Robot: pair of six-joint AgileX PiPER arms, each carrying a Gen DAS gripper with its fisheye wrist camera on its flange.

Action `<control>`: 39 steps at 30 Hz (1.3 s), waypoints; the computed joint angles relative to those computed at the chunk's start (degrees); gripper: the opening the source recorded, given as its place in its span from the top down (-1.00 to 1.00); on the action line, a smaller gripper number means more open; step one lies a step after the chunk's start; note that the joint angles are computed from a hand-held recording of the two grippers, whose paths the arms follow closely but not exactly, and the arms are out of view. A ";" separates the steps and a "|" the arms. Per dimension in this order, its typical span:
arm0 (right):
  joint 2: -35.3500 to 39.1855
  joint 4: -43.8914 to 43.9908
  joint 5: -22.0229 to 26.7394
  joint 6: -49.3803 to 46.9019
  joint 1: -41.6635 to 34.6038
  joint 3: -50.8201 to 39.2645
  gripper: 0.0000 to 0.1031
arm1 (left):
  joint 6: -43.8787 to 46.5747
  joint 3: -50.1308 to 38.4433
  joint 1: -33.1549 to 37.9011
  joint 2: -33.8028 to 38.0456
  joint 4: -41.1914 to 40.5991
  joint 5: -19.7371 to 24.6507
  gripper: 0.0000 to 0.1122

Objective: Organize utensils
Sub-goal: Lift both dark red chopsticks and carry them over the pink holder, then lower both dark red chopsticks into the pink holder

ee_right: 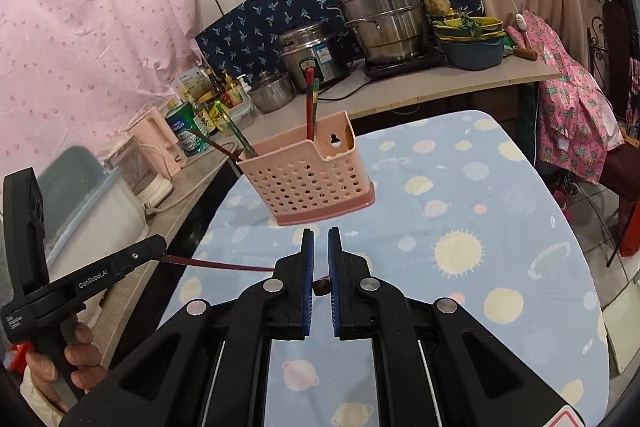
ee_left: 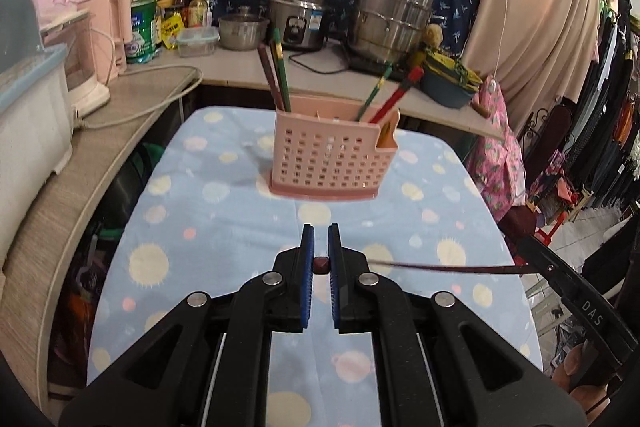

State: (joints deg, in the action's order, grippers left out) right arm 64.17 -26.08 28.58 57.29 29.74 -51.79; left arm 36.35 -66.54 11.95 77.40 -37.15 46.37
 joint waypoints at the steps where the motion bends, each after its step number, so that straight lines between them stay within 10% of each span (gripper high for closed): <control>1: 0.80 1.40 -0.55 -1.86 -1.11 -1.25 0.86 | -0.35 -1.58 -0.04 0.91 -0.13 0.40 0.88; 15: 15.23 15.92 -2.13 -20.93 -9.80 -24.76 0.87 | -12.32 -32.39 -3.10 15.79 3.59 3.68 0.88; 30: 41.71 28.67 2.46 -30.18 -15.19 -68.80 0.87 | -28.20 -75.90 -7.13 39.78 15.87 8.24 0.88; 39: 49.02 33.98 4.38 -33.41 -16.58 -71.95 0.87 | -28.33 -77.98 -7.10 45.14 16.97 9.66 0.88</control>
